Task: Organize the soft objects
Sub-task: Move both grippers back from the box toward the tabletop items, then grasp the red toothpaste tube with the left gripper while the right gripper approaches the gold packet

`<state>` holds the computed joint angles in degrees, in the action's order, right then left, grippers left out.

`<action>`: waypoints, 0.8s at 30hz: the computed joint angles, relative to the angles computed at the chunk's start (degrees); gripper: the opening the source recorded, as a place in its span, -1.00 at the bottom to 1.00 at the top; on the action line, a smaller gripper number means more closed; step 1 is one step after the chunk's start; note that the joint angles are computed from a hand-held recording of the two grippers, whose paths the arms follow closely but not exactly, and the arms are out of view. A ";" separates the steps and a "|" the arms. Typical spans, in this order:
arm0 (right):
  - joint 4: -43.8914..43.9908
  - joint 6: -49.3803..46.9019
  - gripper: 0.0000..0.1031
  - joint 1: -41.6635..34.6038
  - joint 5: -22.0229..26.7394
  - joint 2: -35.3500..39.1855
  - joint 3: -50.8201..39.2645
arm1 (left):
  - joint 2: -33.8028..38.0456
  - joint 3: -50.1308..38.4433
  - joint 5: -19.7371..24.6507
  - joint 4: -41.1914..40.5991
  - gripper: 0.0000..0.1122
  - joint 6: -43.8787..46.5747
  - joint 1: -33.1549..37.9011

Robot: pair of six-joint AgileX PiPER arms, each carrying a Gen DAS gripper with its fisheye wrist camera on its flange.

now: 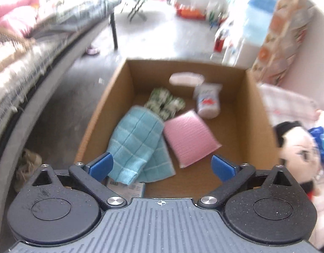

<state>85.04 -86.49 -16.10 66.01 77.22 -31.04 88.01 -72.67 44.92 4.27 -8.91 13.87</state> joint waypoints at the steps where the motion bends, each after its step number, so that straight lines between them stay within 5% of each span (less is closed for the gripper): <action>1: 0.02 -0.69 0.92 -0.76 0.09 -0.49 0.34 | -1.76 1.55 -1.28 0.91 0.80 -0.69 -0.86; 7: 1.12 -4.92 0.93 -5.85 -0.96 -3.28 2.97 | -13.79 7.64 -1.61 4.53 0.80 -4.96 -10.04; 13: 4.36 -12.46 0.93 -15.48 -2.71 -4.04 5.81 | -16.57 7.12 -0.99 2.04 0.81 -8.56 -25.00; 19: 2.42 -12.20 0.91 -24.19 -1.39 4.30 3.25 | -1.46 -2.97 -0.54 -12.84 0.82 0.22 -34.11; 24: 5.93 -18.49 0.88 -26.31 -5.72 6.80 3.20 | 19.16 -22.65 4.54 -9.66 0.75 -6.42 -40.02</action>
<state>90.97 -104.98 -42.41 60.28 84.02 -27.84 107.17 -95.32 49.47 -5.39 -15.33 -26.15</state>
